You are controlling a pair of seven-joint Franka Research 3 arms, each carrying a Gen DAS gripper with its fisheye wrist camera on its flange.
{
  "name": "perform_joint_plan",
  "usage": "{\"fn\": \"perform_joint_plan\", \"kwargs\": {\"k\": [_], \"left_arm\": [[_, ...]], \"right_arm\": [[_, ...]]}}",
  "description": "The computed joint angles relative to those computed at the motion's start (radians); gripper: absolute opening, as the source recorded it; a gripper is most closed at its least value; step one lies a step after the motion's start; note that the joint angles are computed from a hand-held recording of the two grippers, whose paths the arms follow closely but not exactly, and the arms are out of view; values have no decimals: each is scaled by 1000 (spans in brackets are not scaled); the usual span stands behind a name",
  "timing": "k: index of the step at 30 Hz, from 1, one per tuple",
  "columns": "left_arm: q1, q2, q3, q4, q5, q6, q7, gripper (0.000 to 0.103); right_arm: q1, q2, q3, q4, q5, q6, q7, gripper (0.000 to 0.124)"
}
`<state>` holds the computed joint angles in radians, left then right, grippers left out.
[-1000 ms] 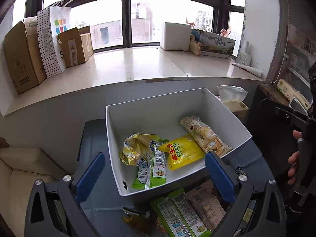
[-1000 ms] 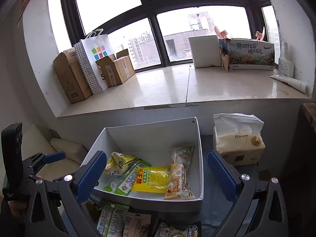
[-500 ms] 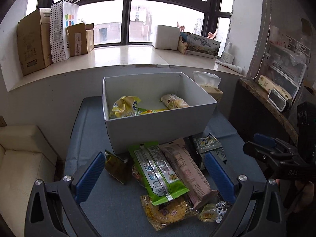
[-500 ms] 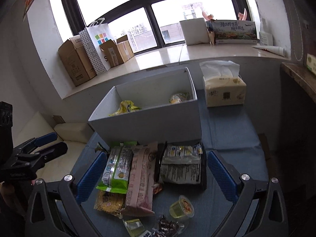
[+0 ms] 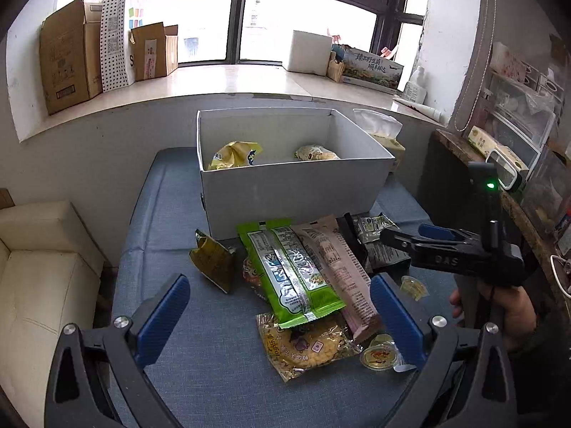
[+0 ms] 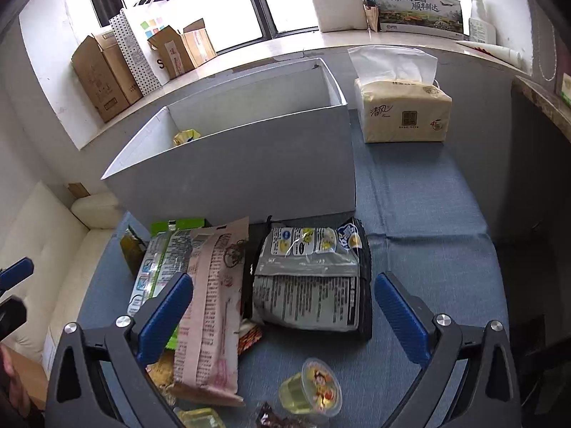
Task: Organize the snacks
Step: 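Move the right gripper back to the heap and grasp the silver chip bag, then lift the silver bag with the right gripper while the left gripper grasps a pink pastry bar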
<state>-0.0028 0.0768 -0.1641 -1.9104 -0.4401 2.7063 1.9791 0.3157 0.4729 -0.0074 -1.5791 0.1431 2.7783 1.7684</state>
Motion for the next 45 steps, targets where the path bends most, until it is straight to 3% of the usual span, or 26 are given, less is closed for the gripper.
{"fn": "perform_joint_plan", "kwargs": {"k": [8, 12, 15, 21, 25, 30, 34, 37, 41, 45], "left_arm": [[4, -7, 8, -19, 8, -2, 0, 103], [7, 7, 9, -10, 21, -15, -20, 103], [9, 12, 4, -10, 23, -14, -22, 103], [9, 18, -1, -10, 43, -15, -35, 103], [6, 24, -7, -4, 42, -15, -31, 103], [-1, 66, -33, 51, 0, -63, 6, 103], [-34, 134, -53, 122, 69, -69, -43, 103], [-54, 210, -69, 207, 130, -89, -96, 103], [-101, 328, -57, 343, 268, -139, -228, 103], [-129, 434, -49, 469, 384, -239, -328, 102]], "right_arm": [[23, 203, -47, 289, -77, -230, 82, 103], [6, 212, -32, 298, -77, -250, 79, 103], [-12, 215, -17, 302, -61, -271, 63, 93], [-1, 168, -26, 226, -69, -215, 52, 72], [-13, 95, -8, 120, -41, -132, 28, 71], [8, -76, -33, -103, -63, 19, 42, 71], [25, -213, -73, -265, -115, 131, 117, 71], [33, -293, -99, -346, -190, 166, 207, 71], [-11, -345, -71, -405, -205, 191, 245, 71], [-50, -360, -45, -435, -195, 208, 255, 71]]}}
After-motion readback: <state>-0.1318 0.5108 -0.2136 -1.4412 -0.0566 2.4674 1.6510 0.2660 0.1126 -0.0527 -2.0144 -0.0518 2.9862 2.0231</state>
